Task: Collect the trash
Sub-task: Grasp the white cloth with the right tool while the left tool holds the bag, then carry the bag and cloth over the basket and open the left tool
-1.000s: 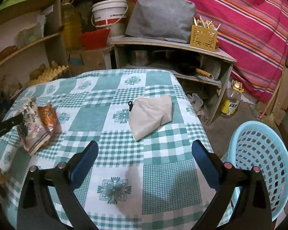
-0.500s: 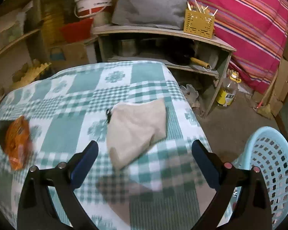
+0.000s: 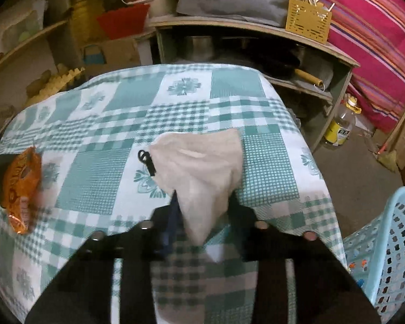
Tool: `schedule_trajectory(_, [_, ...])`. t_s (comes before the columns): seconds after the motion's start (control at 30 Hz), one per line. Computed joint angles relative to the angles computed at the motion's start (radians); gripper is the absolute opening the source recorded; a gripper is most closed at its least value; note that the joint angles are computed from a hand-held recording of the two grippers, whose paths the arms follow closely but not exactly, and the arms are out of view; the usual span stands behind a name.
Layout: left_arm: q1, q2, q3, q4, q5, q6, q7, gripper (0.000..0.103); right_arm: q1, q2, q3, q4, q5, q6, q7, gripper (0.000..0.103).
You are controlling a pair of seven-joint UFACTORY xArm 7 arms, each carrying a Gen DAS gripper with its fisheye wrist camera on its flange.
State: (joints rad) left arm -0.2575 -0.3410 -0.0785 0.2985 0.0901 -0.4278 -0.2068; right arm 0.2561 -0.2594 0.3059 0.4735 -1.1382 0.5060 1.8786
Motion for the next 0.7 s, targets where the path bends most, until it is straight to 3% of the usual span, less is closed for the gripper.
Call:
schedule_trajectory(0.1, [0.002, -0.013, -0.012, -0.008, -0.006, 0.003, 0.002, 0.033, 0.013, -0.086, 0.012, -0.043, 0.011, 0.009, 0.011, 0.024])
schedule_trajectory(0.2, [-0.001, -0.03, -0.029, -0.017, -0.015, 0.01, 0.003, 0.033, 0.03, -0.191, 0.034, -0.088, 0.086, 0.029, -0.05, 0.024])
schedule_trajectory(0.43, [0.023, -0.09, -0.15, -0.042, -0.098, 0.035, 0.009, 0.033, 0.099, -0.443, 0.082, -0.209, 0.307, 0.101, -0.19, 0.024])
schedule_trajectory(0.6, [0.03, -0.143, -0.252, -0.049, -0.15, 0.065, -0.008, 0.033, 0.181, -0.641, 0.118, -0.282, 0.473, 0.234, -0.311, 0.024])
schedule_trajectory(0.7, [0.025, -0.171, -0.312, -0.044, -0.164, 0.07, -0.029, 0.033, 0.256, -0.8, 0.129, -0.333, 0.575, 0.37, -0.395, 0.024])
